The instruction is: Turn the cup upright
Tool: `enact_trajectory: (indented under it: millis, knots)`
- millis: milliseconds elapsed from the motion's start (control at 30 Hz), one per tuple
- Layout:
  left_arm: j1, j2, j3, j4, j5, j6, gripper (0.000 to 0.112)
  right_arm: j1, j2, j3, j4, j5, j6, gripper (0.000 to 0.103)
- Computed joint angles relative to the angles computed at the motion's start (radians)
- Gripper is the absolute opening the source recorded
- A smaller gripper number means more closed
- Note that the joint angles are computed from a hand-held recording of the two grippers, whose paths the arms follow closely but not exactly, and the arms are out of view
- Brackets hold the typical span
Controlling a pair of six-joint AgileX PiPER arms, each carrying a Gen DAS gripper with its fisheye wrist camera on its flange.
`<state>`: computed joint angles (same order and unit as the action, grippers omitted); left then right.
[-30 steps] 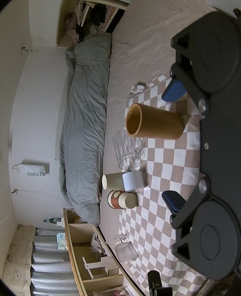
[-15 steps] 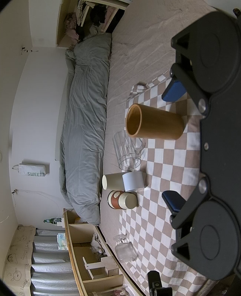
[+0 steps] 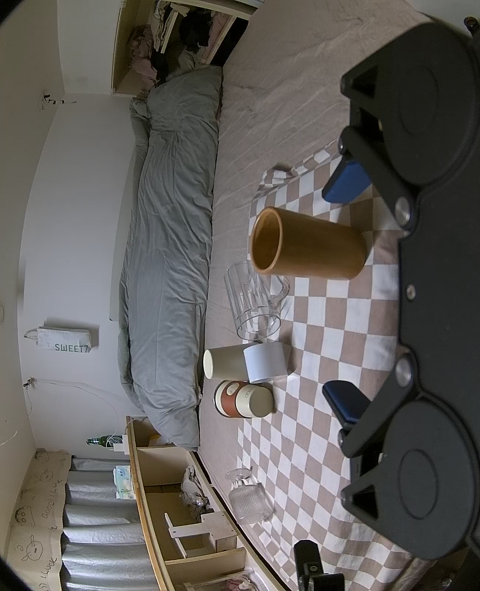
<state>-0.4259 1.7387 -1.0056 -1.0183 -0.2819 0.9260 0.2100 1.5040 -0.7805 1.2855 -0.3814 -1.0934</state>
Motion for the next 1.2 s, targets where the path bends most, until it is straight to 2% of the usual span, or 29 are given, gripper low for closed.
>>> enact_trajectory:
  millis: [800,900,1200]
  knots:
    - [-0.001,0.001,0.0,0.0,-0.003,0.0,0.103,0.0,-0.003,0.001,0.006,0.0,-0.006,0.103]
    - [-0.016,-0.008,0.0,-0.05,-0.009,0.044,0.103,0.001,-0.003,0.001,0.007,-0.001,-0.006,0.103]
    - [-0.016,-0.008,0.0,-0.049,-0.011,0.043,0.103,0.0,-0.005,0.001,0.007,0.0,-0.008,0.103]
